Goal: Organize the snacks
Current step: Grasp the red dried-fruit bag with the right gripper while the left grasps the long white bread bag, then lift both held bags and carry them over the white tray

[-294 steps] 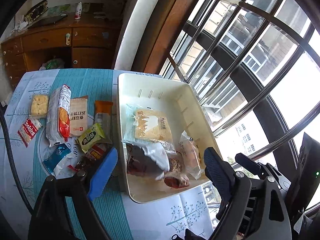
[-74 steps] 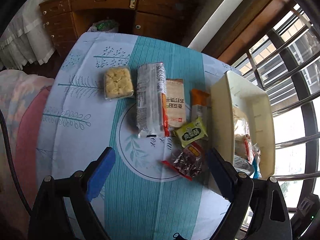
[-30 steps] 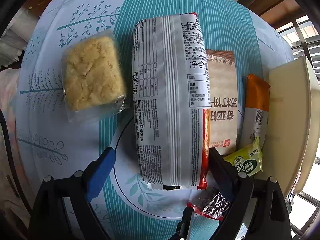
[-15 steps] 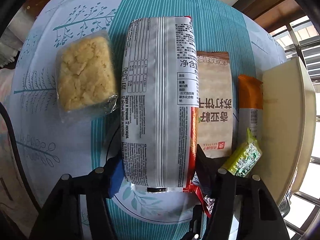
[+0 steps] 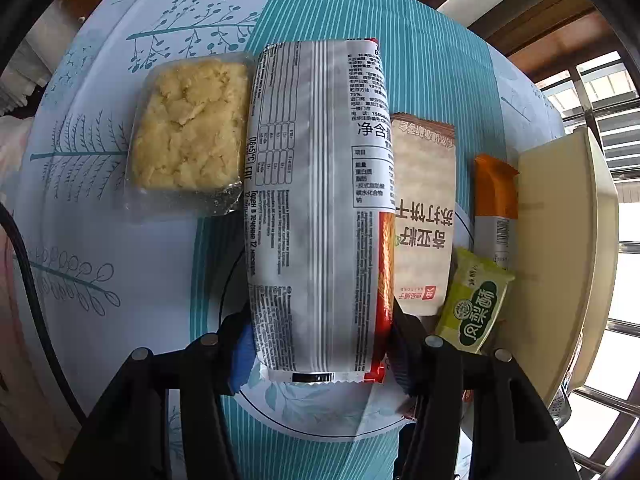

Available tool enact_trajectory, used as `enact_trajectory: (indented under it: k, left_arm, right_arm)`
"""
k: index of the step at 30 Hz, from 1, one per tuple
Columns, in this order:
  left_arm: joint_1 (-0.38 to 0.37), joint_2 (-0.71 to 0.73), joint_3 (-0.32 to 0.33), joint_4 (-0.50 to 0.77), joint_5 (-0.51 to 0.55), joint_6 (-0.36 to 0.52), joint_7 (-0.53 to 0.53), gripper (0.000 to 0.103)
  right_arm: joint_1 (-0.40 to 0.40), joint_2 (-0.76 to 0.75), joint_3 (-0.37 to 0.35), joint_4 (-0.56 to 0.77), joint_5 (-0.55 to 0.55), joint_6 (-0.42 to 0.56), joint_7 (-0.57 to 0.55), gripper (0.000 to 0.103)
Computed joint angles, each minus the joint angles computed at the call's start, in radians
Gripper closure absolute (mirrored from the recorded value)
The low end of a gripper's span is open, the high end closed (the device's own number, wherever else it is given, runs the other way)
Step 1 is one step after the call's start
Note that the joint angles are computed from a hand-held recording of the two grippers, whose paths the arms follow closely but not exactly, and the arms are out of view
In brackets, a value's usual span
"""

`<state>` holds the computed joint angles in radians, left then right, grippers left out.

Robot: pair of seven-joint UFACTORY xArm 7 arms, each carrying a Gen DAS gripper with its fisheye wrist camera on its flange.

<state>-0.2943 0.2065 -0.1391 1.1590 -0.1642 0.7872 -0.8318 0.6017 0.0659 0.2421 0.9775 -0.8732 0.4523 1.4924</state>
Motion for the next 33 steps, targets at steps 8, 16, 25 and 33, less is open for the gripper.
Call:
enact_trajectory:
  k: [8, 16, 25, 33]
  left_arm:
    - [0.005, -0.122, -0.003, -0.149, -0.038, -0.097, -0.029, 0.05]
    - [0.004, -0.258, -0.005, -0.245, -0.048, -0.134, -0.042, 0.05]
    - [0.011, -0.421, -0.028, -0.328, 0.042, -0.234, -0.12, 0.05]
    - [0.052, -0.481, -0.111, -0.368, 0.17, -0.456, -0.284, 0.05]
  right_arm:
    - [-0.017, -0.026, 0.003, 0.005, -0.022, -0.027, -0.03, 0.097]
    - [-0.045, -0.077, 0.023, -0.003, -0.061, -0.05, -0.039, 0.098]
    - [-0.099, -0.137, 0.046, -0.004, -0.101, -0.102, -0.069, 0.098]
    - [-0.166, -0.199, 0.067, -0.027, -0.133, -0.186, -0.137, 0.098]
